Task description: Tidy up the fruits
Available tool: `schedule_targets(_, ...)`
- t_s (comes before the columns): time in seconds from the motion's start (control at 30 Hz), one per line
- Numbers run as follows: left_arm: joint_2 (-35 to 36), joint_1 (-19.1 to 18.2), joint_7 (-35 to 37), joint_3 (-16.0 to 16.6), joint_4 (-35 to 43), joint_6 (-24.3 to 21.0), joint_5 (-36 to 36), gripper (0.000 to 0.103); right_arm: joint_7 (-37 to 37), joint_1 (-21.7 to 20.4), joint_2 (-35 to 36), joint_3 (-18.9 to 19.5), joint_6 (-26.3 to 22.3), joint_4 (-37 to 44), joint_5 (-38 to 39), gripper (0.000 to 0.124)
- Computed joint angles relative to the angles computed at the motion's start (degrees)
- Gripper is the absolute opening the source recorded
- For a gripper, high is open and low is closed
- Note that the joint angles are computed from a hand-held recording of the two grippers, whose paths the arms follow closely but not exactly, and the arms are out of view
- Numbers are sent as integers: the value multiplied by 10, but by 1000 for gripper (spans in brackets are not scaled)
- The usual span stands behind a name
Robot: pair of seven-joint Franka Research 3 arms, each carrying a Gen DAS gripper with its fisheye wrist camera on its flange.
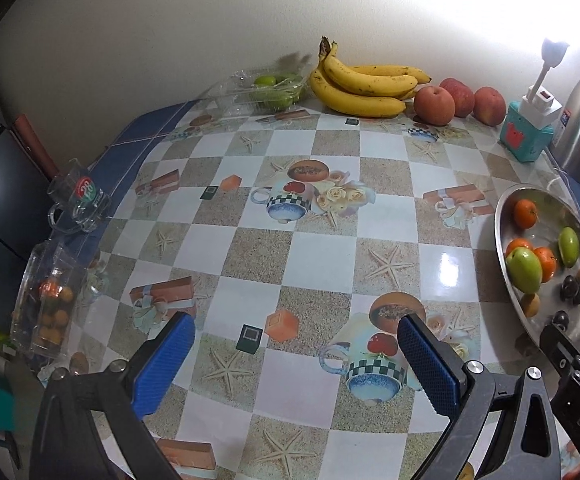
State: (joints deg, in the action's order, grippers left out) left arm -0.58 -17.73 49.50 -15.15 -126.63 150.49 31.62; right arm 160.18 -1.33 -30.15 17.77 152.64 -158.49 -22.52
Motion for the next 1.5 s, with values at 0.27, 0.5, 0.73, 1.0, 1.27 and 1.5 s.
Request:
schedule_targets(0.27, 5, -1, 24, 0, 7, -16, -21, 103, -3, 3, 6, -1, -7, 6, -3, 83)
schedule_targets(0.5, 8, -1, 39, 2, 11, -22, -40, 103, -8, 9, 13, -5, -11, 12, -8, 83)
schedule_targets(0.73, 8, 0, 42, 2, 10, -20, -46, 103, -5, 9, 11, -6, -15, 13, -14, 83)
schedule_targets(1.0, 7, 0, 44, 2, 10, -22, -52, 103, -4, 8, 8, -6, -13, 12, -16, 83)
schedule_targets(1.27, 8, 0, 46, 2, 11, -24, -55, 103, -5, 8, 4, -6, -13, 10, -16, 83)
schedule_targets(1.5, 8, 0, 51, 2, 11, -24, -61, 103, -5, 5, 3, -5, -10, 9, -16, 83)
